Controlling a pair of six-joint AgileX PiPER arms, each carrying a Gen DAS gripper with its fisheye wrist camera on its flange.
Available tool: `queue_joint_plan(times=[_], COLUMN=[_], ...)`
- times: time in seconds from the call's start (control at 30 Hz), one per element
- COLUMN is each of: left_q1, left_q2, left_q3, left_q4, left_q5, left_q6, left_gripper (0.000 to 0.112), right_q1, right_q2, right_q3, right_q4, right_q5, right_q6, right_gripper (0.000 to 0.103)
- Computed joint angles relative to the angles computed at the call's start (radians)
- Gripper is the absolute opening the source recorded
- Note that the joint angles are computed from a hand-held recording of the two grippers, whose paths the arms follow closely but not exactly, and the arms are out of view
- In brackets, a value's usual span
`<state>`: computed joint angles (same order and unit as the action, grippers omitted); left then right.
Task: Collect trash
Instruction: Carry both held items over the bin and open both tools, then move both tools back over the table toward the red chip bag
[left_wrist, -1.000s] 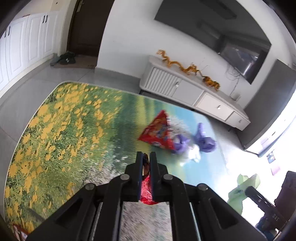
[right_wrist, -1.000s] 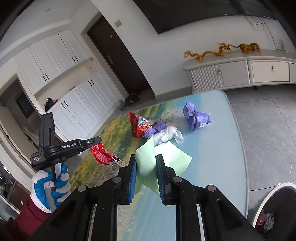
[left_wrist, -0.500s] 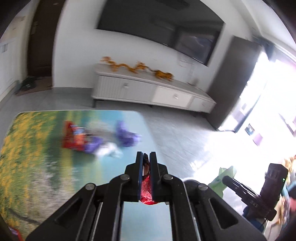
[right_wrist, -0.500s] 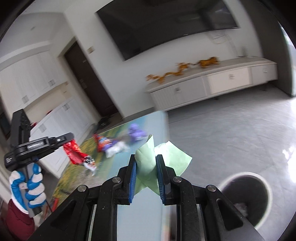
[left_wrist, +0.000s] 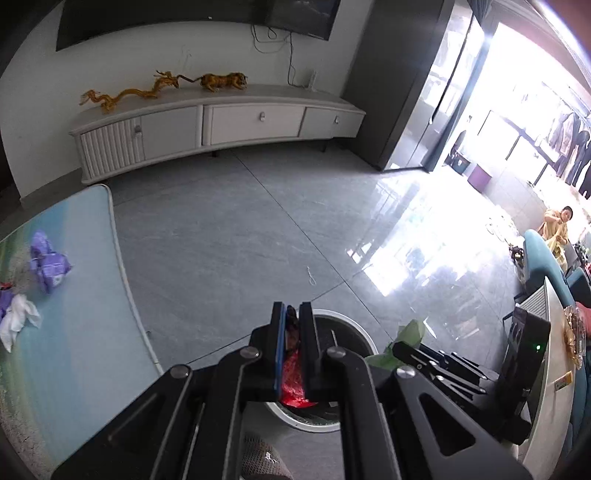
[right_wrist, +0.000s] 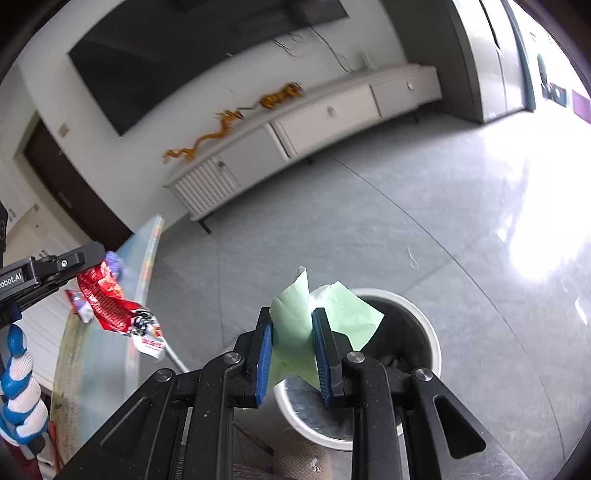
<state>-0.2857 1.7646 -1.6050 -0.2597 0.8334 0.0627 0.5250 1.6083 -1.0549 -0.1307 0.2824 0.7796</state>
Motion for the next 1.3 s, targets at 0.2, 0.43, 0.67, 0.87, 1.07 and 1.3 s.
queue_joint_plan(times=[0.2, 0.43, 0.67, 0.87, 1.07, 1.3], left_q1=[-0.086, -0.097, -0.077, -0.064, -0.069, -0.071], left_q2=[0.189, 0.301, 0.294, 0.239, 0.106, -0.124], left_q3=[-0.133, -0.219, -0.203, -0.135, -0.014, 0.180], left_q4=[0.071, 0.005, -0.039, -0.090, -0.002, 0.304], left_q5=[0.016, 0.063, 0.071, 0.040, -0.043, -0.160], left_q6=[-0.068, -0.025, 0.027, 0.080, 0.043, -0.169], left_gripper=[0.011, 0.011, 0.031, 0.048, 0.048, 0.055], right_q1=[-0.072, -0.103, -0.094, -0.070, -0.038, 0.037], right_q2=[0.101, 0.111, 0.096, 0.061, 0.005, -0.047], right_q3=[-0.005, 0.055, 0.068, 0.066, 0.055, -0.010], right_q4=[0.170, 0.195, 0.136, -0.020, -0.122, -0.263], right_q5=[-0.028, -0.056, -0.056, -0.029, 0.016, 0.083], right_q6=[-0.161, -0.178, -0.104, 0.065, 0.161, 0.282], right_gripper=[0.024, 0.033, 0.041, 0.042, 0.042, 0.044])
